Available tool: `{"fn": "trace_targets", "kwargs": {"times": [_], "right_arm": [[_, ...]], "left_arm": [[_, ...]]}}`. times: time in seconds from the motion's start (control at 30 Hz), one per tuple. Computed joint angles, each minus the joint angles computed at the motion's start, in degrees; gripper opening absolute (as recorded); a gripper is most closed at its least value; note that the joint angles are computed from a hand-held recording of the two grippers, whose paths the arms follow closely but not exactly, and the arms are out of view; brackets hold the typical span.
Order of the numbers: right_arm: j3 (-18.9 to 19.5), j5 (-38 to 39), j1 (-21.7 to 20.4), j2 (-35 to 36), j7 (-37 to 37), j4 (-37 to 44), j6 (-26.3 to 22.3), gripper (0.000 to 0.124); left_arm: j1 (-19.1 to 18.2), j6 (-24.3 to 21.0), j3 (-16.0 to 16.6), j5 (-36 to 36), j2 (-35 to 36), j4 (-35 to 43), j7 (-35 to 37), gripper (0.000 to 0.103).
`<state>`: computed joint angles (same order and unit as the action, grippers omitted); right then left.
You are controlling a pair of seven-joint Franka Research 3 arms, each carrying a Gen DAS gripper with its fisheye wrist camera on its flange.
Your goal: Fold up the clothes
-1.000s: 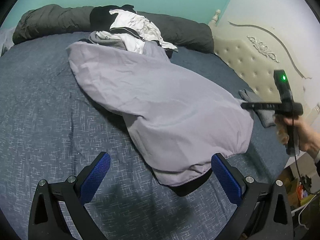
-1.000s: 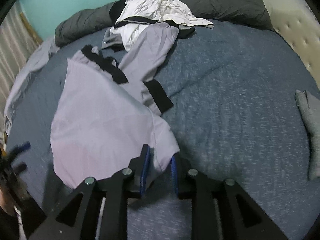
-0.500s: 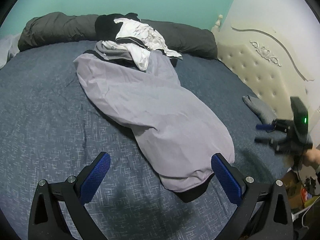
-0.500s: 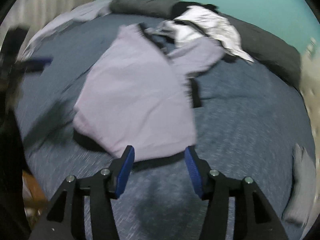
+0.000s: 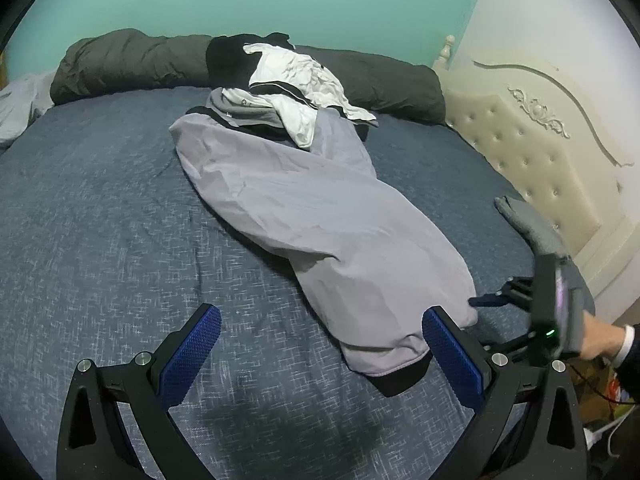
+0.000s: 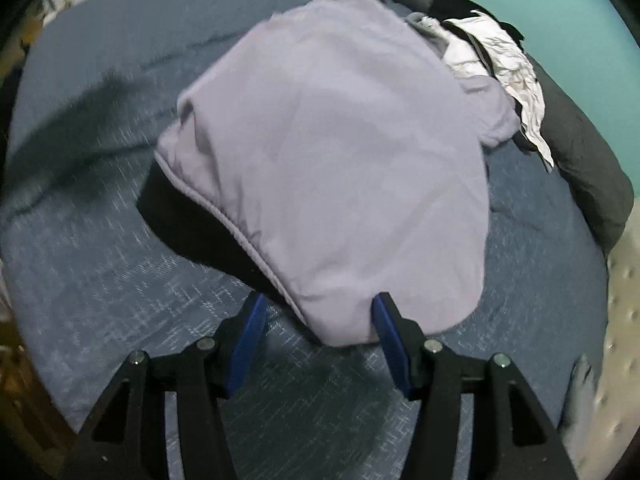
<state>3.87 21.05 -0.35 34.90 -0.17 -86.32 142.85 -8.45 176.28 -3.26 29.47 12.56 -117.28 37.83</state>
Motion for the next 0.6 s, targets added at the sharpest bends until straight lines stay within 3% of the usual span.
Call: {"fn": "trace_targets", "kwargs": {"times": [0.1,0.17,0.4,0.6], "right_arm": [[0.0,0.2,0.1,1.2,1.3,1.7,-0.4,0.031],[0.0,0.7,-0.2,1.9,2.5,3.3,-1.5,0.013],[2.0,6.2,-3.4,3.4,5.6,12.7,-12.6,0.007],[2.3,9.9,-4.2,4.8,11.8,21.9,-21.6,0.007]], "left_arm": [[0.2,0.0,0.2,0.0,-0.4,-0.7,0.1,0.103],[0.2,-0.1,0.3,0.2,-0.5,-0.8,0.0,0.103],[1.7,-0.3,-2.5,-3.2,1.4,0.1,4.5,0.103],[3.0,-1.7,-6.7,-8.5,6.3,3.9,12.9,0.102]]}}
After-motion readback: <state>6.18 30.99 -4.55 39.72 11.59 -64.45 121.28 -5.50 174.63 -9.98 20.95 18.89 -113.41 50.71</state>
